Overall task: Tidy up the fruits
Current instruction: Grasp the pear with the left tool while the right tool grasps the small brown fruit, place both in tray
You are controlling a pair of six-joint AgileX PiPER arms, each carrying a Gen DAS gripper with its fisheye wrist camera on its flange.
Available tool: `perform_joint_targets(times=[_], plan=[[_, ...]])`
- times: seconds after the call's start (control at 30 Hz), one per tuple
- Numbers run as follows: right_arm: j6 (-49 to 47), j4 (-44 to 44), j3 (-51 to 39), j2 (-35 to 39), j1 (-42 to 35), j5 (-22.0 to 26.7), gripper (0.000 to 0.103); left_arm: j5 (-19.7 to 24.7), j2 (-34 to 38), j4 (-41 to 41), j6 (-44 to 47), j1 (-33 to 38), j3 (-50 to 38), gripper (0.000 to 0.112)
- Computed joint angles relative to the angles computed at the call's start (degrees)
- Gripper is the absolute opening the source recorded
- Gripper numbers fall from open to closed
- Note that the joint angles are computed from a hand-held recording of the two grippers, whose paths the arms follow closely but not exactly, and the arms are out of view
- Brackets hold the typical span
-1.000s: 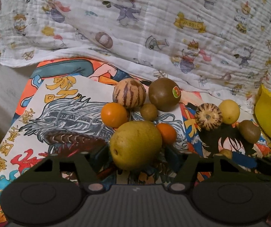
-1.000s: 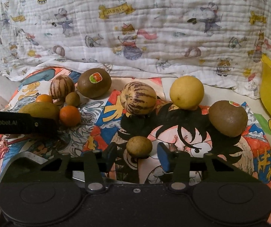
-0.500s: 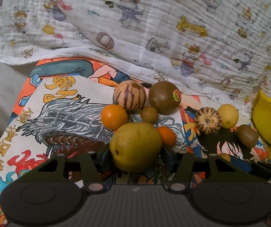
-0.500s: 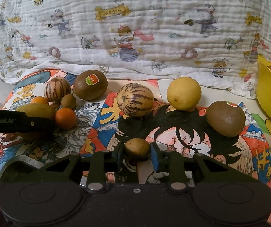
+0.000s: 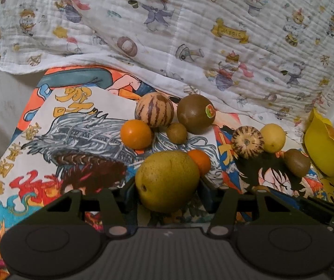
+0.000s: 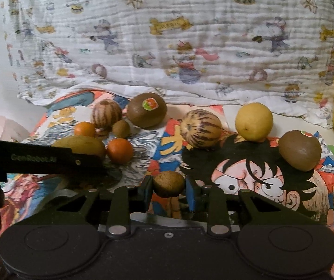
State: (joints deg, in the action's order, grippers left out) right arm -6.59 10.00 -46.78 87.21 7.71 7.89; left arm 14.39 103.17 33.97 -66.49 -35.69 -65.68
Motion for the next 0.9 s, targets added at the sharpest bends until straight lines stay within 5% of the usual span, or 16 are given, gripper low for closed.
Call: perform_joint_targets(times=[0.2,0.4,0.9], plan=[[-16.1,15.5,2.1,-4.7,-0.7,2.2,0.031,0.5,-3.5,5.4,-7.1,-1.9,2.9,0.058],[-23.4,21.4,6.3,-12.4,-1.4,6.4,0.031,2.9,-8.9,12.9,-17.5,-5.9,7.6,0.058],[-24.9,15.9,17.3,-37.1,-2.6,26.1,0.031,11.3,-25.9,19.7,-34.6,-20.7,23.1,0.058]])
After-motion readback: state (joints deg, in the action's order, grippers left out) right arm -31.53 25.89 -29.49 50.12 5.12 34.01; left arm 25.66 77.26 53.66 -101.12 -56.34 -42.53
